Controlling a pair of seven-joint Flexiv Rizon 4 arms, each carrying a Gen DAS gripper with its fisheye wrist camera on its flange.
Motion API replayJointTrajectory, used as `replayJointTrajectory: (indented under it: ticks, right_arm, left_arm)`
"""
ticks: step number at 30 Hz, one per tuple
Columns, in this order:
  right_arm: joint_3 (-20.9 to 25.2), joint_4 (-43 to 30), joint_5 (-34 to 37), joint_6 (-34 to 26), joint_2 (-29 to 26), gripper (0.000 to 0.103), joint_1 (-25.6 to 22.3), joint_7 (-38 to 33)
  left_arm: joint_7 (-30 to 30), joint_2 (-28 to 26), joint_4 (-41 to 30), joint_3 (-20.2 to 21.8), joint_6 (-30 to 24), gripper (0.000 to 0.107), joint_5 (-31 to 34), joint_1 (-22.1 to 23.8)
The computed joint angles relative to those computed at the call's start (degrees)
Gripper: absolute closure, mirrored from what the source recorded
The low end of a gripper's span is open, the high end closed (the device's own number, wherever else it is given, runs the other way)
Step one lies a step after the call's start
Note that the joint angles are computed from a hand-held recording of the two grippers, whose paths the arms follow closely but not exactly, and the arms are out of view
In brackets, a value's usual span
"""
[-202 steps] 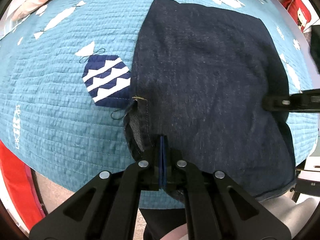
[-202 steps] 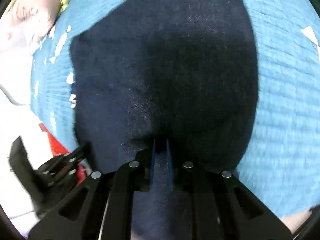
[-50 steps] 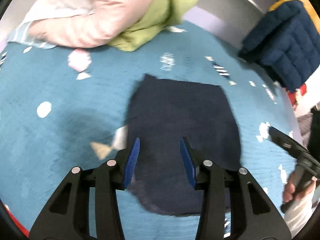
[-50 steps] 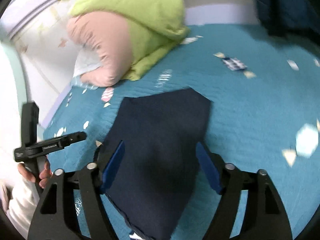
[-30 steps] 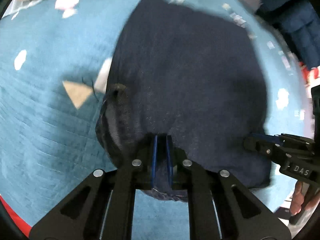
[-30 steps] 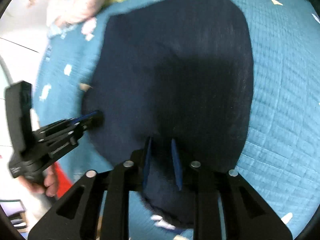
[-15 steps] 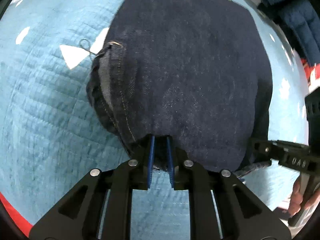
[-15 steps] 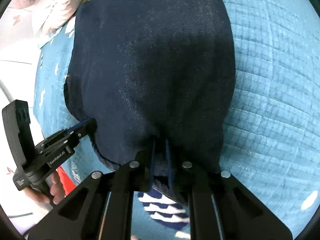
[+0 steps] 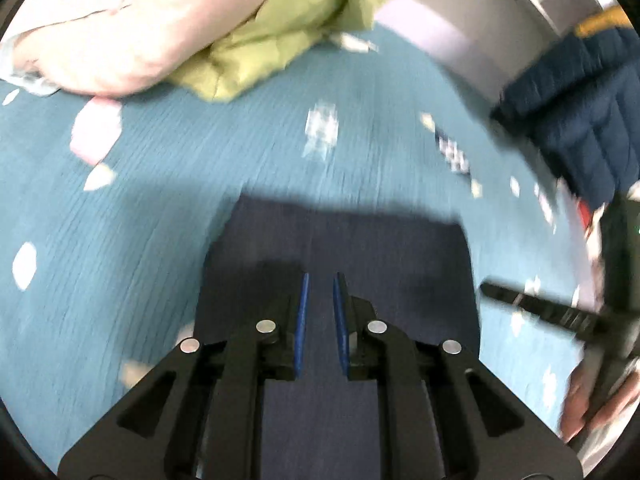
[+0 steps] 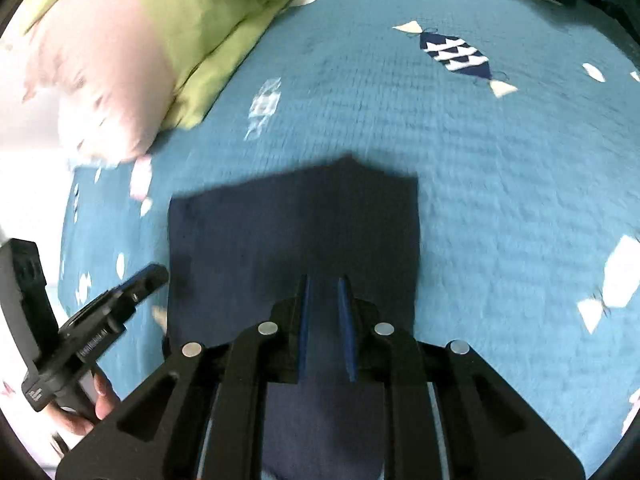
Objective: Fold large clothes
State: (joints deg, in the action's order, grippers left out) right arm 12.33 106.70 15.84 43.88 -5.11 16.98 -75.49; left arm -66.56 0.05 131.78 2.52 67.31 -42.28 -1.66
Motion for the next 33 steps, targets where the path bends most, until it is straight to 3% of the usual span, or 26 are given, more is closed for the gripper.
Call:
replayJointTrajectory:
  ticks: [2, 4, 6, 7, 9, 11, 14, 15, 16, 17, 18, 19, 20, 22, 25, 30, 33]
  right_arm:
    - [-0.6, -1.7, -2.7, 0.4, -3.3, 0.088, 0.9, 3.4]
    - [-0.6, -4.0, -2.4, -0.5, -6.5, 0.092, 0.6, 3.8]
    - [-0.3, -5.3, -1.2, -1.1, -7.9, 0.093, -0.2, 3.0]
    - [-0.1, -6.3, 0.2, -1.6, -8.8, 0.094, -0.7, 3.1]
    - [0.3, -8.2, 2.8, -3.1, -10.0, 0.096, -1.8, 2.5]
    - [0.7, -8.8, 4.4, -4.2, -9.9, 0.096, -3.0, 1.1]
    - [1.0, -7.3, 3.8, -2.9, -8.3, 0.096, -3.0, -1.3]
    - [1.4, -6.6, 4.7, -2.0, -7.5, 0.091, -3.2, -2.9]
    - [1.6, -6.1, 5.6, -1.6, -6.7, 0.089, -3.3, -3.8]
    - [1.9, -5.9, 7.5, -1.9, -5.7, 0.079, -3.8, -5.4]
    - [1.9, -6.0, 9.1, -2.7, -5.1, 0.057, -4.1, -6.6]
    - [1.8, -5.5, 9.7, -3.7, -3.9, 0.042, -4.2, -7.3]
    - [1.6, -4.0, 8.5, -3.0, -2.2, 0.020, -3.8, -6.4]
    - [1.3, -1.0, 6.9, -0.3, 0.8, 0.014, -3.1, -6.3]
    - [0.7, 2.4, 6.7, 0.9, 4.6, 0.010, -2.6, -8.1]
    - [-0.5, 9.1, 4.7, 2.8, 11.1, 0.010, -2.0, -6.2]
    - [-1.0, 12.9, 3.5, 4.4, 14.9, 0.010, -1.6, -5.1]
  left_arm:
    - [-2.0, -5.6, -4.5, -1.0, 0.4, 0.093, 0.1, 0.7]
    - [-8.2, -11.4, -9.1, 0.5, -1.8, 0.095, 8.0, 1.6]
    - [-7.3, -14.4, -9.7, -2.9, 0.1, 0.099, 4.7, 4.8]
    - [-5.9, -15.3, -9.4, -3.9, 1.8, 0.105, 0.8, 5.2]
    - [-3.2, -16.5, -9.3, -6.3, 2.5, 0.104, -5.0, 6.9]
    - [-2.6, -17.1, -9.7, -6.8, 2.1, 0.104, -6.9, 7.3]
    - [-7.5, -16.3, -11.0, -4.1, 0.6, 0.105, -0.1, 5.9]
    - [-9.1, -15.3, -10.9, -3.1, 0.4, 0.104, 2.8, 5.2]
    - [-9.2, -13.9, -10.3, -3.0, 0.2, 0.098, 4.0, 5.1]
    - [-8.7, -12.3, -9.4, -3.2, 0.1, 0.081, 4.1, 5.0]
    - [-8.5, -11.2, -8.7, -3.1, 0.2, 0.065, 4.3, 4.9]
    - [-10.4, -9.5, -7.9, -2.1, 0.6, 0.027, 7.0, 4.1]
    - [-13.7, -8.2, -7.3, -0.9, 1.6, 0.018, 11.2, 3.1]
    - [-18.0, -4.7, -5.2, 0.8, 3.8, 0.018, 19.3, 1.8]
    - [-25.2, -1.2, -4.6, 1.9, 0.6, 0.018, 29.7, 1.5]
    - [-33.9, 4.9, -2.1, 0.6, -4.2, 0.018, 42.0, 1.4]
    - [-36.7, 9.1, 0.6, -0.5, -5.6, 0.018, 45.6, 0.8]
